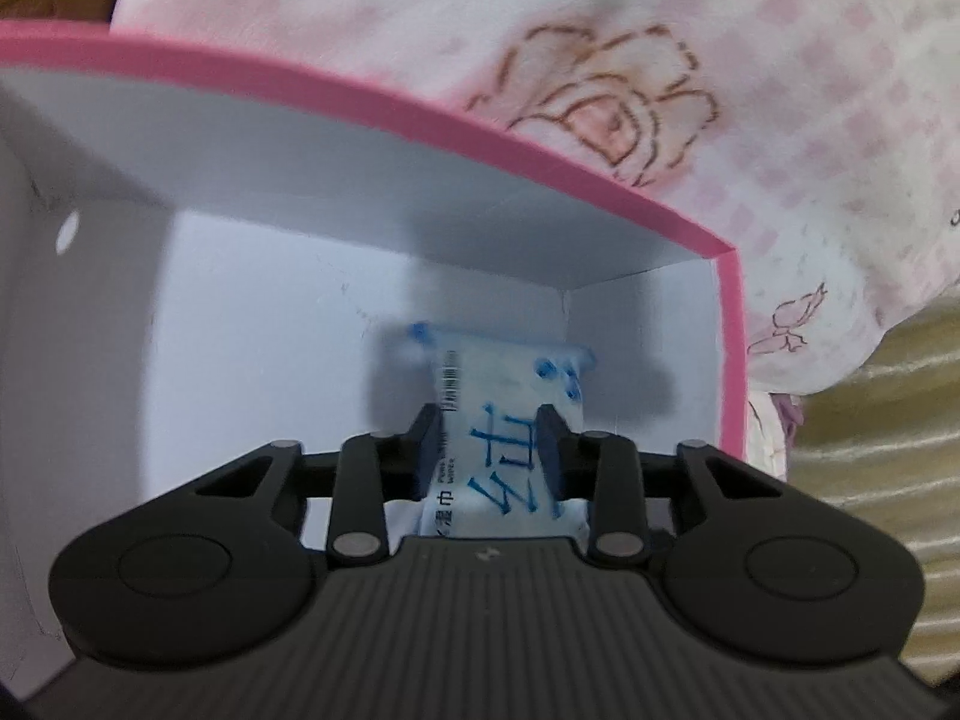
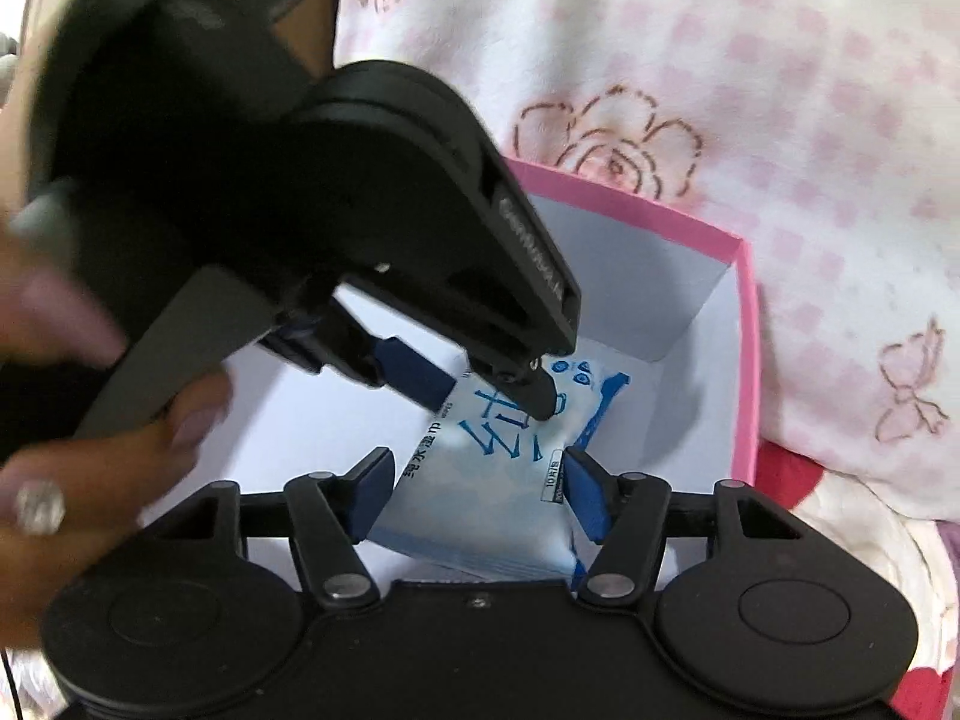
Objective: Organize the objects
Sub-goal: 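Open the left tool to drop the pack inside the box, then move the left tool back toward the small white-blue tube box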
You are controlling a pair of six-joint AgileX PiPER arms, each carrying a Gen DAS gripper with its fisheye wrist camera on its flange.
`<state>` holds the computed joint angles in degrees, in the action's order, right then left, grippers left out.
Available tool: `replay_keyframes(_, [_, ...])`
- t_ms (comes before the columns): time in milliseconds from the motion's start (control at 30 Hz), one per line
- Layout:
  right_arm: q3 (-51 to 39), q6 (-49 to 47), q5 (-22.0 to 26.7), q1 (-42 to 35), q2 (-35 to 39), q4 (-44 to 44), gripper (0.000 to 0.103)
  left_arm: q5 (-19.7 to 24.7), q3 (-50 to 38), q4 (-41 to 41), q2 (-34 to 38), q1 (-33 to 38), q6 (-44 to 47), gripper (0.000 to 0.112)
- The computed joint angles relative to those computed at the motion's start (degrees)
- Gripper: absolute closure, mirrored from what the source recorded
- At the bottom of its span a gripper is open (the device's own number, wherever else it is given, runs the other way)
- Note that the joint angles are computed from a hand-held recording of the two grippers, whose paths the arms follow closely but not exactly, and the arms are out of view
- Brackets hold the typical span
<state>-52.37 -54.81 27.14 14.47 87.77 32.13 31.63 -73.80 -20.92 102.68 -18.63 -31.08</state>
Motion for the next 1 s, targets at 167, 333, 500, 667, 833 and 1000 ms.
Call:
replay_keyframes(167, [3.76, -5.88, -2.48, -1.53, -3.2, 2.33, 0.064, 0.72, -0.55, 2.11, 0.09, -0.68, -1.92, 0.082])
replay_keyframes(333, [-1.33, -9.36, 8.79, -7.9, -3.27, 10.63, 0.064, 4.18, 3.01, 8.82, -6.36, -1.97, -3.41, 0.082])
replay_keyframes(500, [1.11, -14.25, 19.94, -15.85, -11.21, 16.5, 0.061, 12.9, 8.12, 16.37, -18.88, -7.66, -8.82, 0.082])
replay_keyframes(667, [4.68, -14.53, 29.79, -20.46, -23.28, 14.0, 0.049, 20.81, 5.59, 24.44, -25.35, -12.68, -15.91, 0.078])
replay_keyframes(833, [6.35, -11.05, 32.4, -20.94, -29.78, 11.19, 0.029, 31.78, 3.35, 29.89, -32.02, -18.82, -19.82, 0.072])
replay_keyframes(1000, [3.38, -8.5, 38.89, -23.75, -32.02, 9.56, 0.02, 36.71, 2.17, 29.56, -36.94, -24.54, -22.21, 0.071])
